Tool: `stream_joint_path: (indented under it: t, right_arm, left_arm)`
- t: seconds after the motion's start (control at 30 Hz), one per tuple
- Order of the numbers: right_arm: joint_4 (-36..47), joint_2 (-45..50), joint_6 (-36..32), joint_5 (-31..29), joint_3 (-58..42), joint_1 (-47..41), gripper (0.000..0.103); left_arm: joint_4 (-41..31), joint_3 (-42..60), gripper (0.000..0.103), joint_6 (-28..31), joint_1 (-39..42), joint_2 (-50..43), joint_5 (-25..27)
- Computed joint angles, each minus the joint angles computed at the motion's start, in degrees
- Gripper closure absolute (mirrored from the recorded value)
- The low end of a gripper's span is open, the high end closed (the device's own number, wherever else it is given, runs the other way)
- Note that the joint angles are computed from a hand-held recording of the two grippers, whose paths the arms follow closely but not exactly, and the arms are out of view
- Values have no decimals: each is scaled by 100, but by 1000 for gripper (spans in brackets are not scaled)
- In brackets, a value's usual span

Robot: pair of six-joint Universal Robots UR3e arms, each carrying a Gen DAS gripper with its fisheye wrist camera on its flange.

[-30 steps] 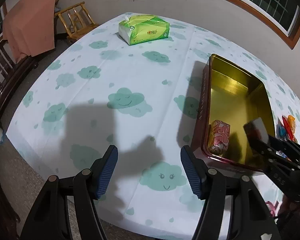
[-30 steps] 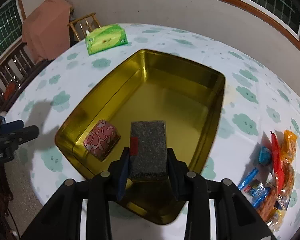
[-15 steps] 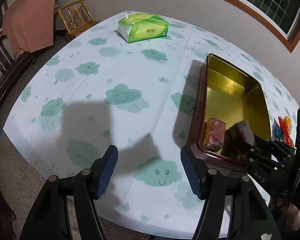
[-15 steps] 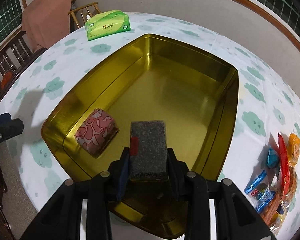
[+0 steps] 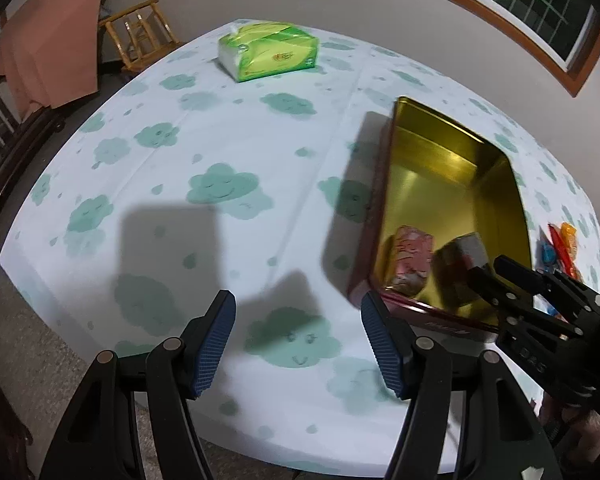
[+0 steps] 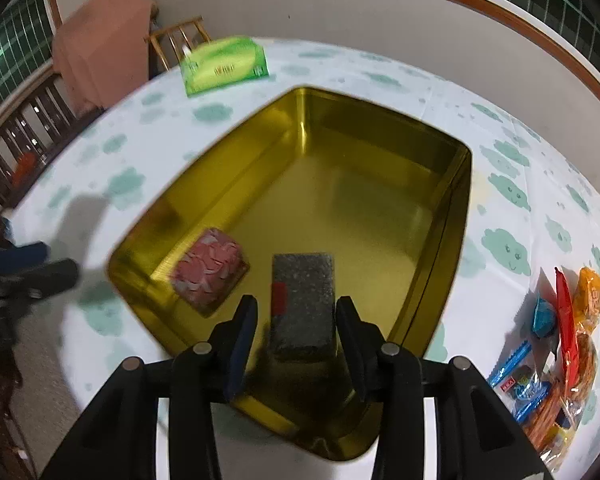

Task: Organize snacks
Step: 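Lower the grey seaweed block into the tin and open the right gripper, then move the left gripper back to the snack pile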

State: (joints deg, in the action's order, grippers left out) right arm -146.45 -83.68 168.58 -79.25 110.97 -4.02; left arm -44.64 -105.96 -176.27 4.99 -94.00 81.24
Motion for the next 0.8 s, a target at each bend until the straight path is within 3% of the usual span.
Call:
stream_joint_path:
  t: [0.23, 0.5, 0.67, 0.8]
  right_arm:
    - [425, -1512, -533, 581, 927, -1224, 59]
    - [2309, -3820, -2140, 1214, 1683, -4229, 59]
    - [3200, -4264, -3007, 1266, 1866, -5652, 59]
    - [3481, -4274, -3387, 1276, 2029, -6152, 59]
  left_arm:
    - [4, 200, 41, -125, -443, -62, -155]
    - [-14, 622, 40, -292, -1171, -310, -199]
    - [3, 898, 40, -395, -1693, -612, -135]
    - [-87, 1143, 40, -497, -2019, -870, -106]
